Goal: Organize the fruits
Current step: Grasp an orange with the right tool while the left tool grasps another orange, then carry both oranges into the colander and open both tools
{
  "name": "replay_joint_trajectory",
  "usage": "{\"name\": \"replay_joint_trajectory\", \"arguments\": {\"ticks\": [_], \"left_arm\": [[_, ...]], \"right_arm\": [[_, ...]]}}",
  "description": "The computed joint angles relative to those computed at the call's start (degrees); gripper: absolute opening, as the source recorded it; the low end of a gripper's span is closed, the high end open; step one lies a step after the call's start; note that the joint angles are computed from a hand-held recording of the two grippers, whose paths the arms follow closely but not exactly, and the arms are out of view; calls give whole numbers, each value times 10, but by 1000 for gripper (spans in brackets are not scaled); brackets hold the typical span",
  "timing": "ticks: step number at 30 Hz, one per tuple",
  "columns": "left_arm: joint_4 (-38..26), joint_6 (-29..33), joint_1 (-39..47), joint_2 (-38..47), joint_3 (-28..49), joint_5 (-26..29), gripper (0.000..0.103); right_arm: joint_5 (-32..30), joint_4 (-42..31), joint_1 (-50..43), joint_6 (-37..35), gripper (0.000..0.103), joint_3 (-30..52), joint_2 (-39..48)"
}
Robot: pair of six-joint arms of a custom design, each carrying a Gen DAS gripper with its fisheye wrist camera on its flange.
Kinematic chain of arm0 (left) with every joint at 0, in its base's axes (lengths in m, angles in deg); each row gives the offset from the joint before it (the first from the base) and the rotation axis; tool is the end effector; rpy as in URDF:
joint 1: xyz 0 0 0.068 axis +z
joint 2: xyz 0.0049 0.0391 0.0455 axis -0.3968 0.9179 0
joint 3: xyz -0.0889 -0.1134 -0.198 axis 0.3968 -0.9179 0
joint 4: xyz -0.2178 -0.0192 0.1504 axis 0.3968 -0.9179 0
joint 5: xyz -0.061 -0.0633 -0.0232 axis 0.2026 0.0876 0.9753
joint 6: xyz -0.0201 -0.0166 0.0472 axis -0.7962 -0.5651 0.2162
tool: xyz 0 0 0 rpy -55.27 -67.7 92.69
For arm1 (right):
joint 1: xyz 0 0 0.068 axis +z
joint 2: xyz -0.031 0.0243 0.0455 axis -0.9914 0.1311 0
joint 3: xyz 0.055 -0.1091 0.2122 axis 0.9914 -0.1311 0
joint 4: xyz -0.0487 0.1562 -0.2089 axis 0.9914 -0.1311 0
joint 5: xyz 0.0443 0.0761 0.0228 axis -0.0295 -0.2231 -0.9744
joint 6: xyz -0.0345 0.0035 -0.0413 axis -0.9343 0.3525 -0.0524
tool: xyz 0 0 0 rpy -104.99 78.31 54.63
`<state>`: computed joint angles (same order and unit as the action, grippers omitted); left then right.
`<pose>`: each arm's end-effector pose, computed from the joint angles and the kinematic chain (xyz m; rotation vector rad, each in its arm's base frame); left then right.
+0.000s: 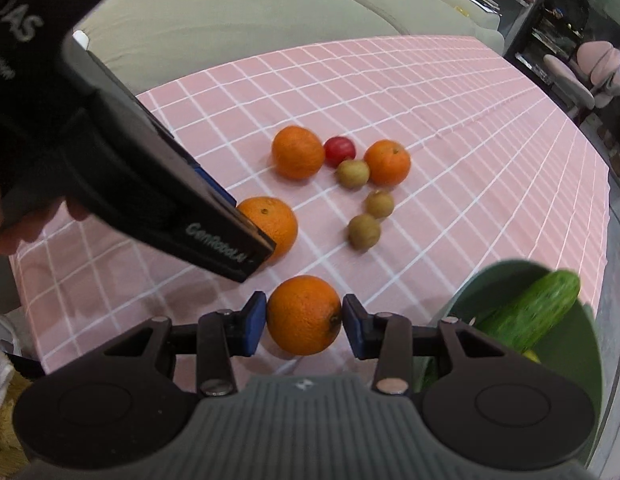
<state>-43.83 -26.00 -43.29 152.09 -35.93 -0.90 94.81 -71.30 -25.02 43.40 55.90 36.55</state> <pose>0.2520 -0.0984 0.0714 0.4169 2.6919 -0.3825 0.1818 0.2639 0.0984 -0.7603 2.4935 0.0313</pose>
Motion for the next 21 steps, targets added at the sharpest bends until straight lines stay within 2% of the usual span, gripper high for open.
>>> {"name": "replay_joint_trajectory", "arguments": {"ticks": [8, 9, 10, 11, 15, 21], "left_arm": [[74, -32, -13, 34, -7, -3, 61], [79, -35, -14, 40, -6, -3, 60], [93, -37, -11, 42, -12, 7, 53], [98, -43, -11, 40, -16, 7, 52], [81, -33, -25, 16, -24, -16, 51], [16, -30, -29, -78, -37, -12, 51]], "right_arm": [[14, 6, 17, 22, 38, -16, -11], [15, 5, 17, 24, 38, -17, -12], [16, 4, 17, 25, 38, -18, -14], [18, 3, 18, 26, 38, -19, -17], [29, -2, 26, 38, 38, -32, -41], [55, -14, 46, 71, 38, -62, -117]]}}
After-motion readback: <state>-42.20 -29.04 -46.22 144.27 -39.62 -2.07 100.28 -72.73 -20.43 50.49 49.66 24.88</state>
